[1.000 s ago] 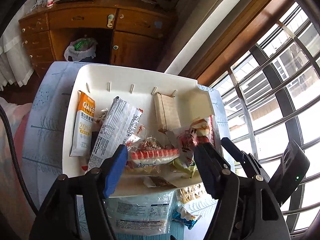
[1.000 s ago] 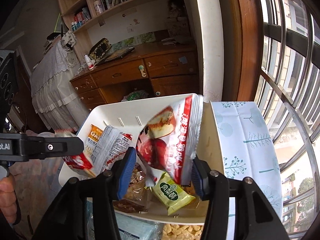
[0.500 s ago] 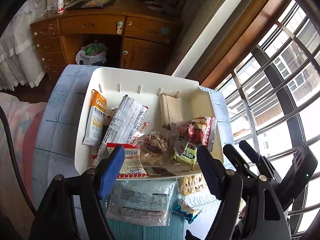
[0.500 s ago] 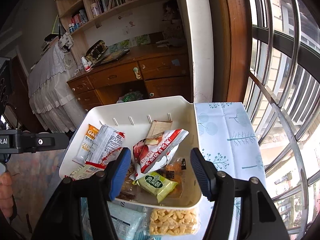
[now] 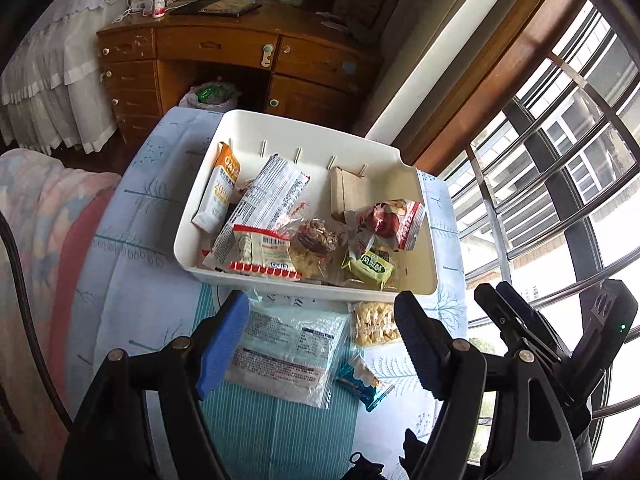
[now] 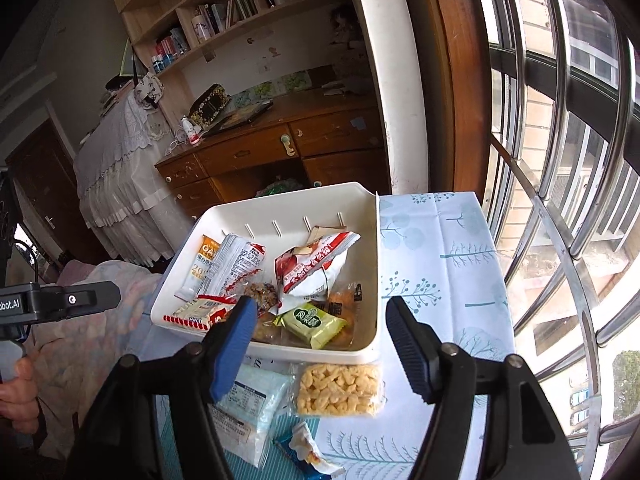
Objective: Organize snacks
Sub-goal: 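Withdraw both grippers from the bin toward the remaining snacks, then reach the left gripper to the large clear printed bag while the right gripper reaches the blue wrapped bar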
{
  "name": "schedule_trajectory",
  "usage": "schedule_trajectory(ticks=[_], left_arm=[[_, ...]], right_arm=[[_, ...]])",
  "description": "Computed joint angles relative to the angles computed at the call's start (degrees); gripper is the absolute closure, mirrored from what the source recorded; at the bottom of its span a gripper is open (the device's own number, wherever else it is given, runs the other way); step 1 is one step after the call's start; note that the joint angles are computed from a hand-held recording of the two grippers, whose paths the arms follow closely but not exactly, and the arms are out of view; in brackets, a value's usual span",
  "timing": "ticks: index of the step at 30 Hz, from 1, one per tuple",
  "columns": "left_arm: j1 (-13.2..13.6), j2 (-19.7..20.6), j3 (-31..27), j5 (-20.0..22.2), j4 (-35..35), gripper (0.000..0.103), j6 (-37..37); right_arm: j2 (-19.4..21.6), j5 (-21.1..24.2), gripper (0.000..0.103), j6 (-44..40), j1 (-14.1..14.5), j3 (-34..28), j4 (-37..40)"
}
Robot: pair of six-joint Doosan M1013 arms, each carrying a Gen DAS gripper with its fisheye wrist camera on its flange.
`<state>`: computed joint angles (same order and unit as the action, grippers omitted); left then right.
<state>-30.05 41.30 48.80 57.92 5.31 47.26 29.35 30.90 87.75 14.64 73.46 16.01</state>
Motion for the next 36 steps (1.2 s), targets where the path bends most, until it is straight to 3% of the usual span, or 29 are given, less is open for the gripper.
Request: schedule_trajectory(ticks=[17, 27, 36], left_arm=[[-2.0, -2.7, 7.6, 1.5, 0.2, 0.021, -10.6], [-1.6, -1.4, 9.4, 1.8, -2.9, 0.021, -21.3], [-0.7, 0.1, 10.6, -1.4, -5.5, 0.021, -32.7]], right_arm=[[-2.5, 6.9, 0.032, -10.9, -1.3, 5.7, 6.7], [-2.2, 9.1, 0.033, -16.8, 0.9, 7.0, 0.6], [-1.7, 8.8, 0.033, -24.7, 2.4, 8.3, -0.8]])
